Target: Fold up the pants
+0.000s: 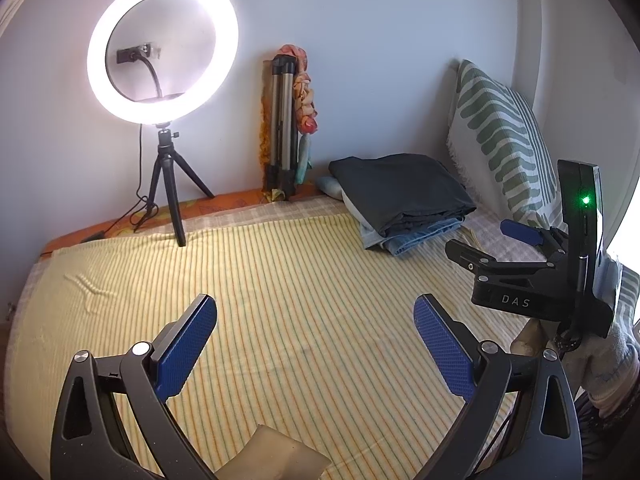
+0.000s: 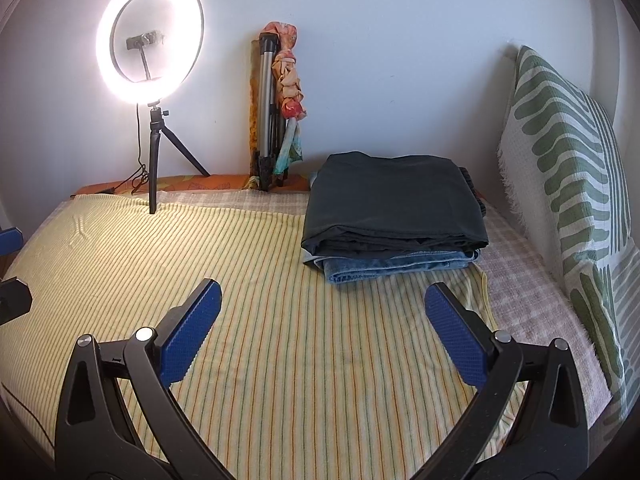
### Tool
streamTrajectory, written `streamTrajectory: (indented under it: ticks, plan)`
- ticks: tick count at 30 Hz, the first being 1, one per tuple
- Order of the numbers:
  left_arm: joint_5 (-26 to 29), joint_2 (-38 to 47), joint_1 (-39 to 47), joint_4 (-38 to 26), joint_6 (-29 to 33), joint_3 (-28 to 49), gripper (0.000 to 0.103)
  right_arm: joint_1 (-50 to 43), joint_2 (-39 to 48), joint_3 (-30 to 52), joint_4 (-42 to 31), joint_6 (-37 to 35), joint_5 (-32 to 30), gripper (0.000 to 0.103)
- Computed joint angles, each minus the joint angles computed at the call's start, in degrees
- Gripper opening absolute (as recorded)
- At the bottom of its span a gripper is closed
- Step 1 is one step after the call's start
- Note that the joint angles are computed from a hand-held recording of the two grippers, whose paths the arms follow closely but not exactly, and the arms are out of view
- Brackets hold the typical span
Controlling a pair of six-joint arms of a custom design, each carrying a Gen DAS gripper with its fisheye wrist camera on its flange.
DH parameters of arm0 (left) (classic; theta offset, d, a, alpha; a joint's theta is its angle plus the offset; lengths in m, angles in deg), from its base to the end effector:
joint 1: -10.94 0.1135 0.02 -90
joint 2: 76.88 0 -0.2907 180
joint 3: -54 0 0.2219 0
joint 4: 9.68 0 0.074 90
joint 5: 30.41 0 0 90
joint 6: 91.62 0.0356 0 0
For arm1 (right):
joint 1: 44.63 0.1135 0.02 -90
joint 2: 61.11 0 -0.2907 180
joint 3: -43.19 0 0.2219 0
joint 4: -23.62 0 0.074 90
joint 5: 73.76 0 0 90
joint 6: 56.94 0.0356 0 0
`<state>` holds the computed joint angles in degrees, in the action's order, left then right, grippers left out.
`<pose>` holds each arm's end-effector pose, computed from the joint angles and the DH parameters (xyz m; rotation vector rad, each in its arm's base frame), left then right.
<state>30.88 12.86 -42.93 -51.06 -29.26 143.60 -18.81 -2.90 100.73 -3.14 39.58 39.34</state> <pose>0.2021 -0.2479 0.3339 0.2506 2.1854 -0.2187 0.1713 0.0673 0.3088 -0.0901 2.0067 -0.0539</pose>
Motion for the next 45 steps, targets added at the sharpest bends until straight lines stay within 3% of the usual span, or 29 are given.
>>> streamTrajectory:
  ticks: [45]
  plan:
    - [-1.62,-0.26,-0.75,-0.60,-0.73,-0.06,0.100,0.51,-0.05,0.10,-0.79,0.28,-0.74,0.103]
